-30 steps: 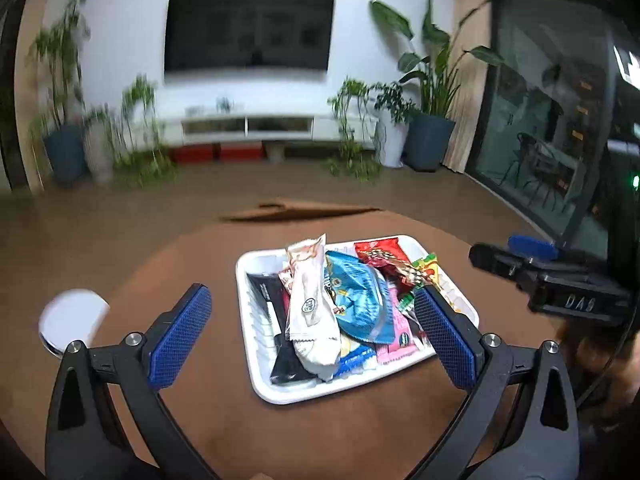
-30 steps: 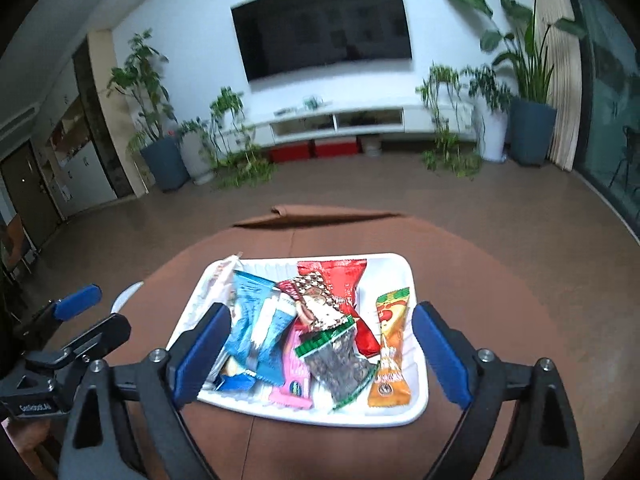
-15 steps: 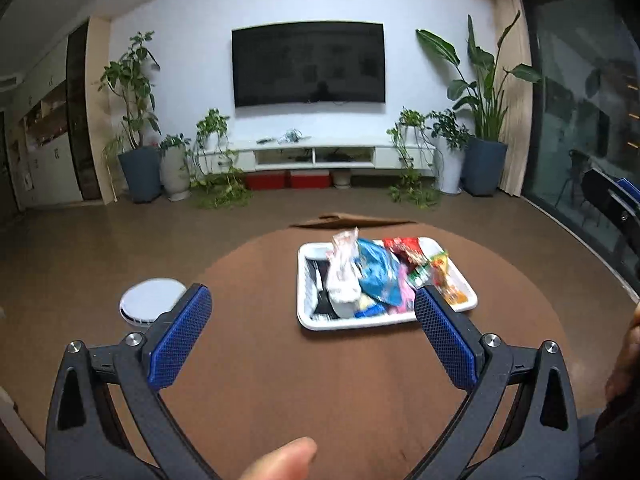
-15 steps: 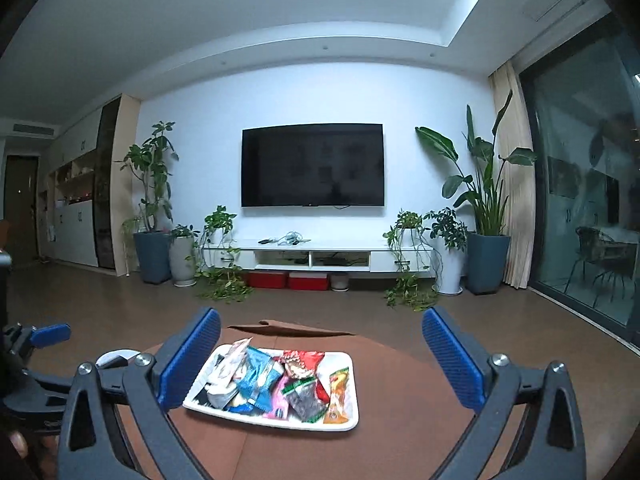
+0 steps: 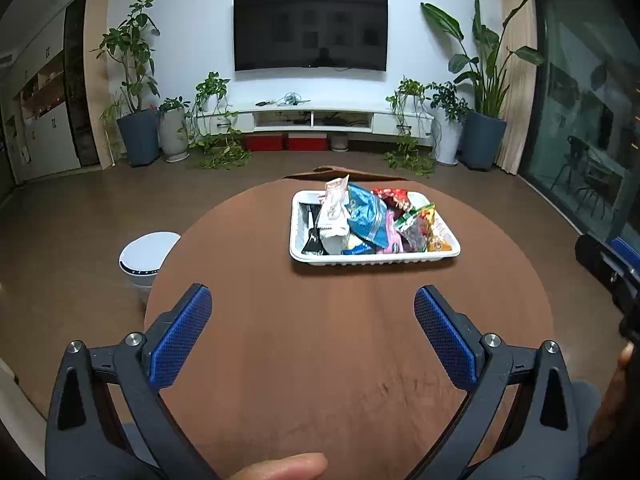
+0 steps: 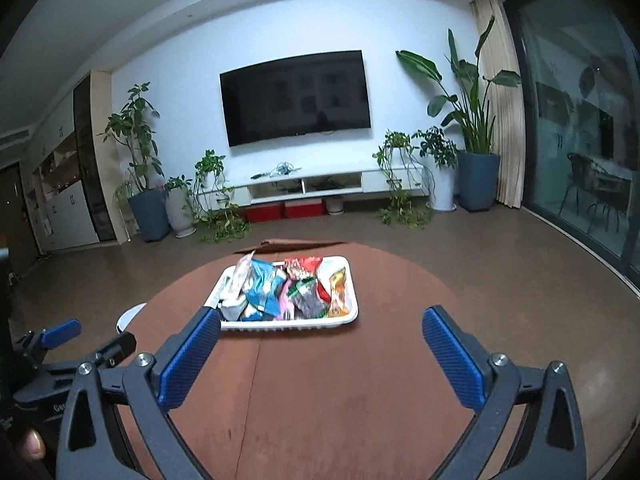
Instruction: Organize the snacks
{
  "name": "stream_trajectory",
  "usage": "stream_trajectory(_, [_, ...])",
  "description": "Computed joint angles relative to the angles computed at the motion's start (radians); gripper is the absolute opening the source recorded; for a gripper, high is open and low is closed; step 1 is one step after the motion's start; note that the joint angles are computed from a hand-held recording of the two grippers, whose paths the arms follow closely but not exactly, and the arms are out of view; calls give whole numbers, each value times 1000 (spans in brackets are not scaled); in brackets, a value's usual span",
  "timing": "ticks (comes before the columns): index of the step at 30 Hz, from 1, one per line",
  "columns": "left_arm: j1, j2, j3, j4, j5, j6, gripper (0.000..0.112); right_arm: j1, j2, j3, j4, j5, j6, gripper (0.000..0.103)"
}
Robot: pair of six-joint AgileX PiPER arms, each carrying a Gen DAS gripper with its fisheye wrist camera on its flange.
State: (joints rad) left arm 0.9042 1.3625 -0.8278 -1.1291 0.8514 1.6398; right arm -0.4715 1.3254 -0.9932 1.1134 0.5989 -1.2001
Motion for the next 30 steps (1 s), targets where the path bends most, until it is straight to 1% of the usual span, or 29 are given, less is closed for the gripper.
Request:
stream_trajectory(4, [22, -6, 14, 28, 18, -1, 103, 20, -18, 46, -47, -30, 24, 103])
stream_trajectory(9, [38, -1, 25, 46, 18, 7, 103, 35, -30, 78, -78, -41, 44, 103])
stream_trajectory(11, [29, 11, 22, 49, 4, 2, 103, 42, -33, 87, -90, -51, 45, 103])
stream_trajectory(26, [39, 33, 53, 53, -13, 39, 103, 56, -50, 146, -155, -57, 84, 103])
stream_trajectory(30, [26, 43, 64, 51, -36, 50, 103, 51, -45, 155, -162, -51, 88, 103])
